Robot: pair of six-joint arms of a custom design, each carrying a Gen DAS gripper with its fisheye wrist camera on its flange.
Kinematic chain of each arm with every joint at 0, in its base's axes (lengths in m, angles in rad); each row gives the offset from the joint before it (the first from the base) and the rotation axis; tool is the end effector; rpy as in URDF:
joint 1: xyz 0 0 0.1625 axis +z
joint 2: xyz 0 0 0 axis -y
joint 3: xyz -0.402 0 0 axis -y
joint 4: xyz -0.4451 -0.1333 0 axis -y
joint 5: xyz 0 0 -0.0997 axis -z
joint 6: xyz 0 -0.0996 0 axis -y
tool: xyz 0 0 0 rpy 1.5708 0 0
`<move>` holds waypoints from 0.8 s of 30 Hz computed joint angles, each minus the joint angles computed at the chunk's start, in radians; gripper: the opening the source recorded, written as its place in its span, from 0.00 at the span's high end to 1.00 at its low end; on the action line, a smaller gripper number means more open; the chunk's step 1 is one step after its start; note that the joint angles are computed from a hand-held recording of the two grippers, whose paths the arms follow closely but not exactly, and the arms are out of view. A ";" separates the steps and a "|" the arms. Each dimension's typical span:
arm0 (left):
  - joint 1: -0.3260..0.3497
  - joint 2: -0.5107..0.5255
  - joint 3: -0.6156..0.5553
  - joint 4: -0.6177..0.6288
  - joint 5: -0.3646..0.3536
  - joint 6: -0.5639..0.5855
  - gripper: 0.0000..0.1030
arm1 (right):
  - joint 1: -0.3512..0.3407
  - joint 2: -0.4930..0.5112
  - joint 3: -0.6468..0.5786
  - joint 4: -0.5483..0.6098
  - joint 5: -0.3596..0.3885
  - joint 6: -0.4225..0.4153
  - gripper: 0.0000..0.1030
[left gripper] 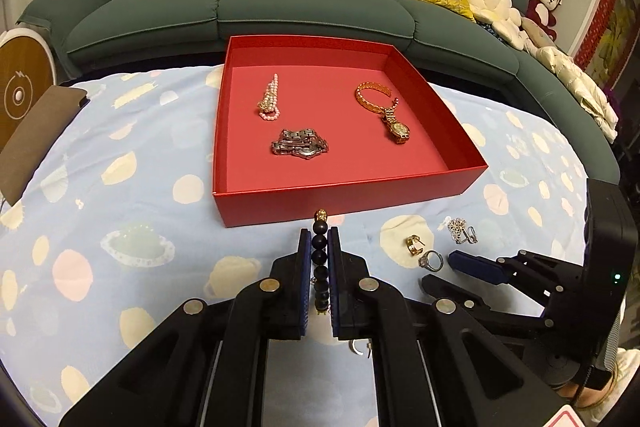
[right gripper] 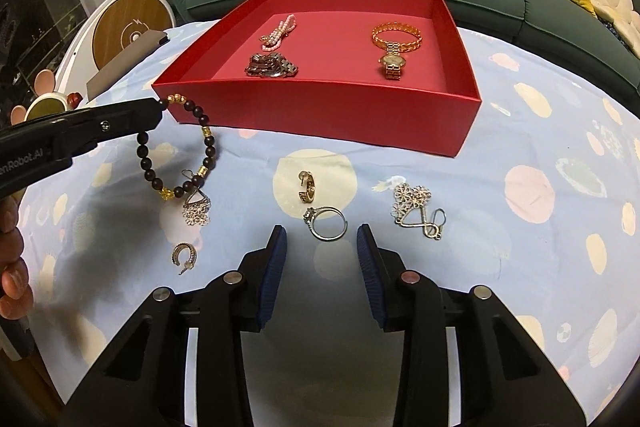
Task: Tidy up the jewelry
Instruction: 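Grasp the silver ring with the right tool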
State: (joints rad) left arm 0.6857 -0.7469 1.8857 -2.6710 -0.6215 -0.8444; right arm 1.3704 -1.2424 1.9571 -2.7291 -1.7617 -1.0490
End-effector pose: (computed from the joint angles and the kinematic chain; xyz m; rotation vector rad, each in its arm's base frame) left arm -0.3122 -0.5323 -0.0304 0.0711 2.3485 -0.8892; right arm -0.0069 -0.6087 0.2058 1.0621 -2.4932 0.3439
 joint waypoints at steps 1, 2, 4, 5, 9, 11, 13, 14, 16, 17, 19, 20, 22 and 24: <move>0.001 -0.007 0.007 0.001 -0.002 -0.003 0.95 | 0.002 0.006 0.002 -0.014 -0.001 -0.005 0.67; 0.000 -0.014 0.015 0.000 -0.002 -0.007 0.95 | 0.002 0.010 0.004 -0.025 -0.001 -0.011 0.67; 0.000 -0.028 0.030 0.003 -0.002 -0.016 0.95 | 0.005 0.016 0.005 -0.041 -0.001 -0.019 0.68; 0.000 -0.033 0.037 0.002 -0.002 -0.018 0.95 | 0.006 0.020 0.004 -0.048 -0.001 -0.018 0.70; -0.003 -0.060 0.061 0.016 0.002 -0.034 0.95 | 0.007 0.026 0.009 -0.082 -0.007 -0.034 0.78; -0.006 -0.071 0.072 0.018 0.006 -0.038 0.95 | 0.007 0.024 0.011 -0.086 -0.008 -0.038 0.78; -0.007 -0.079 0.080 0.019 0.011 -0.040 0.95 | 0.007 0.023 0.019 -0.102 -0.011 -0.052 0.78; -0.008 -0.081 0.083 0.019 0.011 -0.043 0.95 | 0.008 0.021 0.022 -0.107 -0.012 -0.057 0.78; -0.010 -0.089 0.091 0.017 0.010 -0.046 0.95 | 0.008 0.018 0.023 -0.103 -0.012 -0.054 0.78; -0.012 -0.091 0.094 0.018 0.012 -0.049 0.95 | 0.008 0.016 0.024 -0.102 -0.011 -0.050 0.78; -0.016 -0.099 0.101 0.013 0.014 -0.051 0.95 | 0.009 0.011 0.025 -0.097 -0.007 -0.042 0.78; -0.018 -0.102 0.104 0.007 0.015 -0.052 0.95 | 0.011 0.007 0.025 -0.095 -0.003 -0.036 0.78; -0.025 -0.109 0.108 -0.004 0.020 -0.050 0.95 | 0.014 -0.001 0.026 -0.090 0.006 -0.027 0.78; -0.032 -0.115 0.111 -0.021 0.027 -0.041 0.95 | 0.017 -0.013 0.025 -0.074 0.020 -0.014 0.78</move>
State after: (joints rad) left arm 0.6535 -0.8623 1.9964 -2.6918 -0.5947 -0.8855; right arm 1.3876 -1.2557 1.9822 -2.8026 -1.7422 -1.0626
